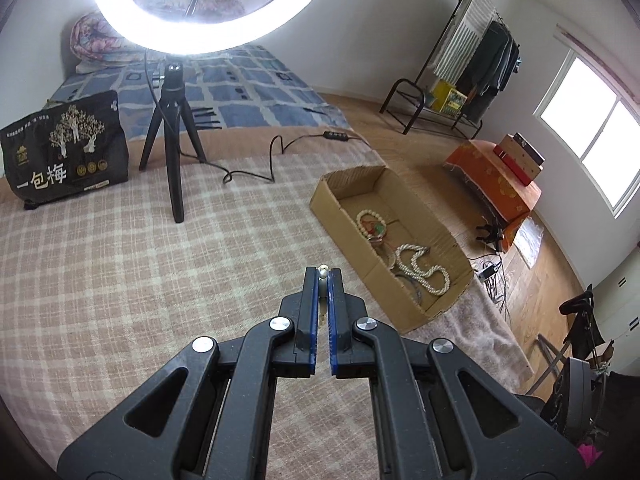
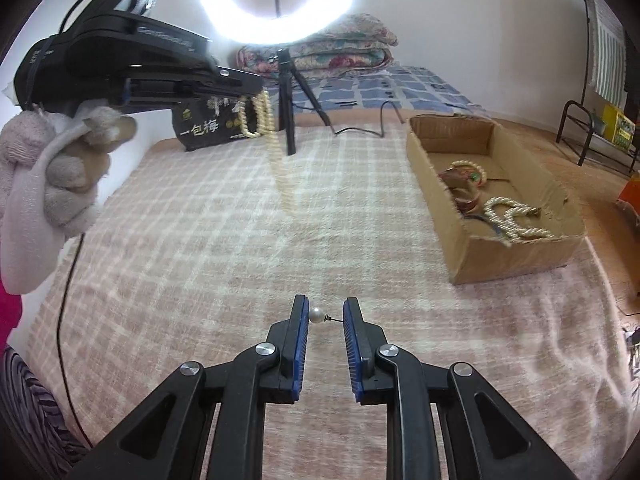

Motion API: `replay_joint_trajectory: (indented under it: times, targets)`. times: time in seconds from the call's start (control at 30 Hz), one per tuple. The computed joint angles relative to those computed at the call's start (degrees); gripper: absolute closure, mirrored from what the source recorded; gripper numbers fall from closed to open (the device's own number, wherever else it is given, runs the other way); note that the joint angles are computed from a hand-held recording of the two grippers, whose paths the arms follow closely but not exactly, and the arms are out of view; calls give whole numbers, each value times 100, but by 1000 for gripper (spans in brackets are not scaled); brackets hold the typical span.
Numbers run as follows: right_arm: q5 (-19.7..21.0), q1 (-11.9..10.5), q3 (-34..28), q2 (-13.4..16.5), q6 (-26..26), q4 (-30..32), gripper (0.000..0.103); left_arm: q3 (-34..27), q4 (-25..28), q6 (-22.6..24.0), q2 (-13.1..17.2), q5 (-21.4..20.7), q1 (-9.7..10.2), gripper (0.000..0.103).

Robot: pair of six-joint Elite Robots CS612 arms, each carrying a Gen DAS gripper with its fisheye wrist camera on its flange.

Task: Organize jewelry
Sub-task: 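Lift the pearl strand in the left tool while the right tool carries the pearl to the box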

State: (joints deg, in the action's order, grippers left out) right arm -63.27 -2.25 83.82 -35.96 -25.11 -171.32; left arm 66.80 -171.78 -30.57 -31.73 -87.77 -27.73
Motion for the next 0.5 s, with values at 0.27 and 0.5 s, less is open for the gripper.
replay_joint_trajectory:
  times: [0.27, 0.5]
  targets:
    - [-108, -142, -200, -12, -137, 118, 87, -128, -158, 251, -48, 16, -77, 101]
    - [-167, -294, -569, 52, -171, 233, 87, -469, -124, 492, 28, -66, -174, 101]
